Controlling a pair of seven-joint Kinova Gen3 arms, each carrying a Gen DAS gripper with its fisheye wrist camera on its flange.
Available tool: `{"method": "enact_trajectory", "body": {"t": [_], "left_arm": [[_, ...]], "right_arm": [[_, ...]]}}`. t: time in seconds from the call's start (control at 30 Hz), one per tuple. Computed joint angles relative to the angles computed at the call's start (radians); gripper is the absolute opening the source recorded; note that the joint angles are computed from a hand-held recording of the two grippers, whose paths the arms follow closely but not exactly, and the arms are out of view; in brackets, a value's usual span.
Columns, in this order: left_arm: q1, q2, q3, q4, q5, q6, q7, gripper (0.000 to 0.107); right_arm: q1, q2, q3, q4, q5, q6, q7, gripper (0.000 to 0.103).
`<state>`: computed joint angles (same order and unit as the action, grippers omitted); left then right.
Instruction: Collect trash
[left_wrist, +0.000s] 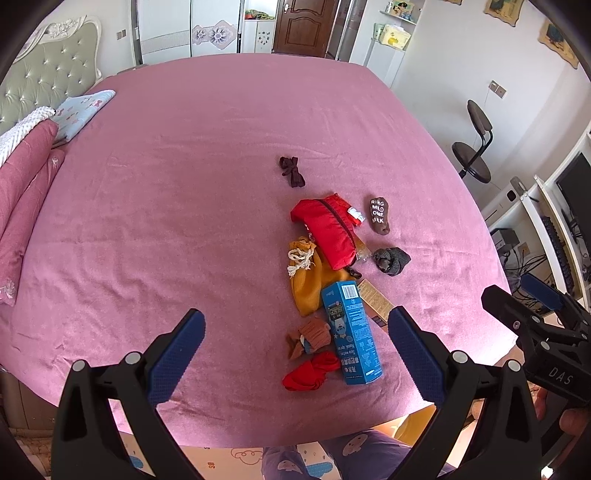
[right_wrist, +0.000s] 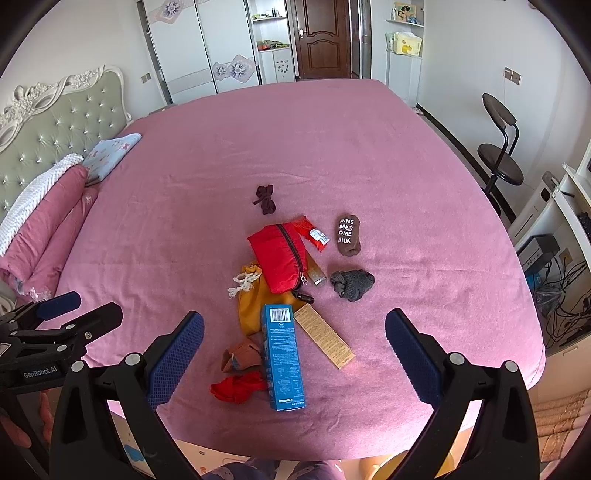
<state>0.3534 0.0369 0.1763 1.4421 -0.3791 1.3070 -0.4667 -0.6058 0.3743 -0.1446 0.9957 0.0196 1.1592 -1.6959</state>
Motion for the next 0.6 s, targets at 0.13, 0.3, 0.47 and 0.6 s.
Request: {"method": "enact_trajectory", "body": {"t": [0.13, 0.3, 0.47, 0.6], "left_arm": [[0.008, 0.016, 0.002, -0.012, -0.005, 0.016, -0.003, 0.099], [0.006, 0.011, -0.010, -0.011, 0.009, 0.019, -0.023, 0.099], [0.010, 0.019, -0.004, -0.021, 0.004, 0.026, -0.025, 0.099], [0.002, 0.006, -0.007, 0.000, 0.013, 0.010, -0.031, 0.099]], "right_arm": [[0.006, 0.001, 0.001, 0.000, -0.006, -0.001, -0.003, 0.094], [0.010, -0.002, -0.002, 0.006, -0.011, -0.005, 0.003, 0.094], [0.010, 0.000, -0.001, 0.000, -0.012, -0.003, 0.007, 0.094], [0.009, 0.002, 0.000, -0.001, -0.011, -0.002, 0.006, 0.094]]}}
